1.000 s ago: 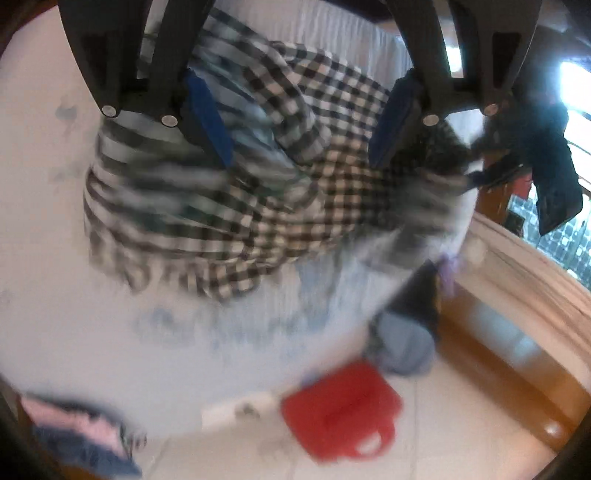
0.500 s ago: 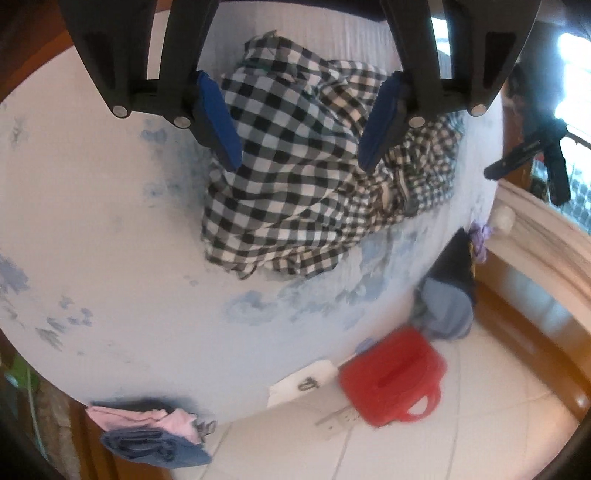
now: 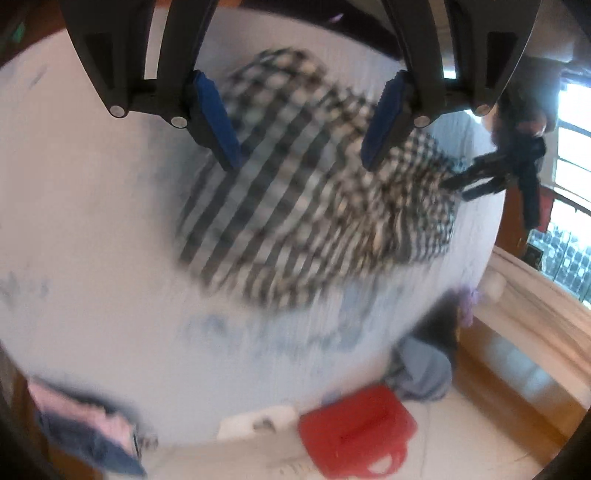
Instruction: Fold clothes
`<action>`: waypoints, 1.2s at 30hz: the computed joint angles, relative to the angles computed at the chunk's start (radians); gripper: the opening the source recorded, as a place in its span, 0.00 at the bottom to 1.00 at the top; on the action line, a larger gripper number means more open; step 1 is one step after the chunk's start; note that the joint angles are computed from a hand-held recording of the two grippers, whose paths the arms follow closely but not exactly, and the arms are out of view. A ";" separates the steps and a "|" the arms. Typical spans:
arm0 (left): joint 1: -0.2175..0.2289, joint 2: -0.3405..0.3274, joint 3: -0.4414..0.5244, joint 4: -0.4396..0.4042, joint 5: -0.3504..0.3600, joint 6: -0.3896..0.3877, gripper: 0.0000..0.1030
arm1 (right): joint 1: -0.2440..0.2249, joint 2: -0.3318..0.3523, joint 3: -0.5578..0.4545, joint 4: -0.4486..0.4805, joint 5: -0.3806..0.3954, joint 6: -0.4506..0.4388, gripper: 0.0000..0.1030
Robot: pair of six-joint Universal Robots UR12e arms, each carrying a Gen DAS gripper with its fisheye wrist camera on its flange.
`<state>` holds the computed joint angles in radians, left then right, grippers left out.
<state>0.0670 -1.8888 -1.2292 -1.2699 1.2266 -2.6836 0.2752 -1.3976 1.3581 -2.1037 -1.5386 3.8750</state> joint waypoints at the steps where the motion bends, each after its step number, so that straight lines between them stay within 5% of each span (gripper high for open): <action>1: -0.008 0.013 -0.015 0.028 -0.001 -0.038 0.87 | -0.016 -0.002 -0.002 0.007 0.014 -0.036 0.69; 9: -0.122 0.109 -0.181 0.244 0.107 -0.520 0.87 | -0.182 -0.004 0.012 0.090 0.301 -0.528 0.70; 12: -0.164 0.145 -0.230 0.260 0.155 -0.709 0.87 | -0.223 0.024 -0.023 0.190 0.415 -0.725 0.70; 16: -0.220 0.156 -0.255 0.277 0.271 -0.847 0.87 | -0.246 0.077 -0.100 0.330 0.516 -0.897 0.70; 21: -0.266 0.125 -0.243 0.213 0.358 -0.925 0.81 | -0.236 0.159 -0.199 0.524 0.562 -1.065 0.72; 22: -0.281 0.118 -0.242 0.203 0.404 -0.922 0.67 | -0.224 0.169 -0.211 0.550 0.526 -1.102 0.70; 25: -0.317 0.116 -0.257 0.213 0.513 -0.909 0.67 | -0.176 0.166 -0.190 0.470 0.318 -1.170 0.46; 26: -0.320 0.122 -0.262 0.222 0.523 -0.914 0.67 | -0.169 0.164 -0.183 0.445 0.282 -1.174 0.47; 28: -0.315 0.141 -0.272 0.238 0.505 -0.938 0.67 | -0.178 0.156 -0.173 0.431 0.319 -1.168 0.47; 32: -0.327 0.192 -0.305 0.306 0.524 -0.972 1.00 | -0.215 0.083 -0.074 0.279 0.447 -1.217 0.55; 36: -0.354 0.216 -0.318 0.315 0.507 -1.016 1.00 | -0.240 0.058 -0.040 0.282 0.500 -1.298 0.57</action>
